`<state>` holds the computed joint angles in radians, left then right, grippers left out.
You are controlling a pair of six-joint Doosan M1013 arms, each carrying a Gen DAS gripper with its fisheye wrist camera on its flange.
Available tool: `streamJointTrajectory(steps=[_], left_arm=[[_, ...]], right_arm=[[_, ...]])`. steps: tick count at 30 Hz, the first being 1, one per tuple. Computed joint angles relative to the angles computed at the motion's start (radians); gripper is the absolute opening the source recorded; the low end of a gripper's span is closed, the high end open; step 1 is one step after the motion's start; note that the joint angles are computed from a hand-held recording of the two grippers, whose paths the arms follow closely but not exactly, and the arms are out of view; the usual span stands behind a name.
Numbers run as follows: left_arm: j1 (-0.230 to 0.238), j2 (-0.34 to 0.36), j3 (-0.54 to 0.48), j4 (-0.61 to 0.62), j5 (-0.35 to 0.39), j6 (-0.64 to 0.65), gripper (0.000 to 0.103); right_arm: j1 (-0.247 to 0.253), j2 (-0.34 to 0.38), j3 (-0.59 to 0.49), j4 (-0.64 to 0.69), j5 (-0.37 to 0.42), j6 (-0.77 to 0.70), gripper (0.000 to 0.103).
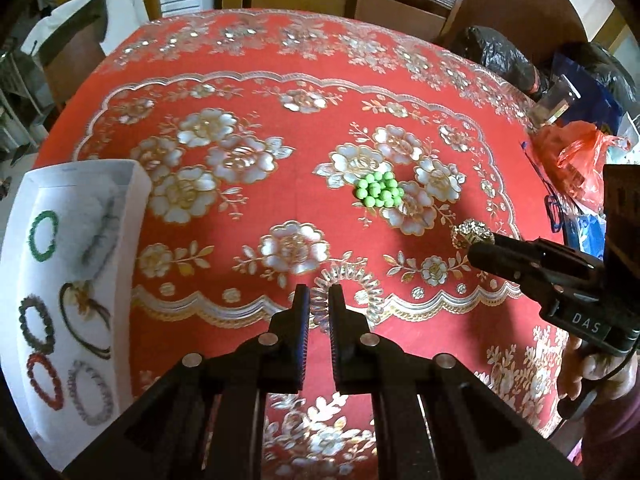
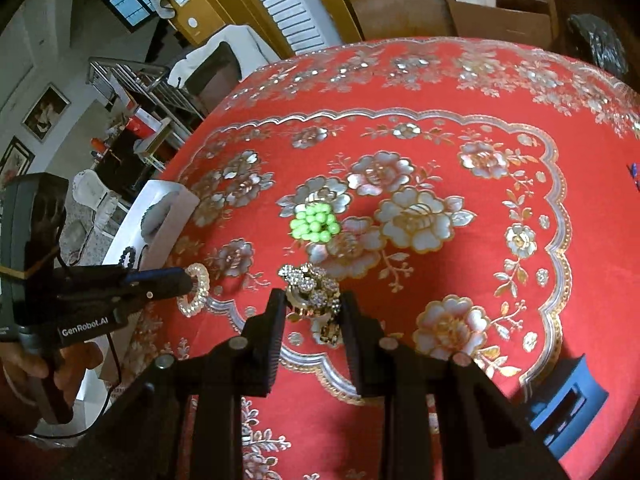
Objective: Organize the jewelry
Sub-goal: 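Carry the coil hair tie with the left tool while the right tool carries the brooch to the box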
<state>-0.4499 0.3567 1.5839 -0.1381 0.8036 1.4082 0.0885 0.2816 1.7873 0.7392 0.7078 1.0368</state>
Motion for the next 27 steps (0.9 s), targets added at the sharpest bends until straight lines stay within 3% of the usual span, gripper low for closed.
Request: streamJointTrajectory(steps=[15, 27], left_arm=[[0.048, -0.083, 0.088, 0.092, -0.050, -0.069, 0.022], [0.115, -0.154, 0.170, 0.174, -0.082, -0.163, 0.022]], right_arm=[[0.088, -0.006, -0.022, -0.042, -0.015, 0.038, 0.028], [0.189, 0.024, -0.086, -0.060, 0.005, 0.021, 0.028]])
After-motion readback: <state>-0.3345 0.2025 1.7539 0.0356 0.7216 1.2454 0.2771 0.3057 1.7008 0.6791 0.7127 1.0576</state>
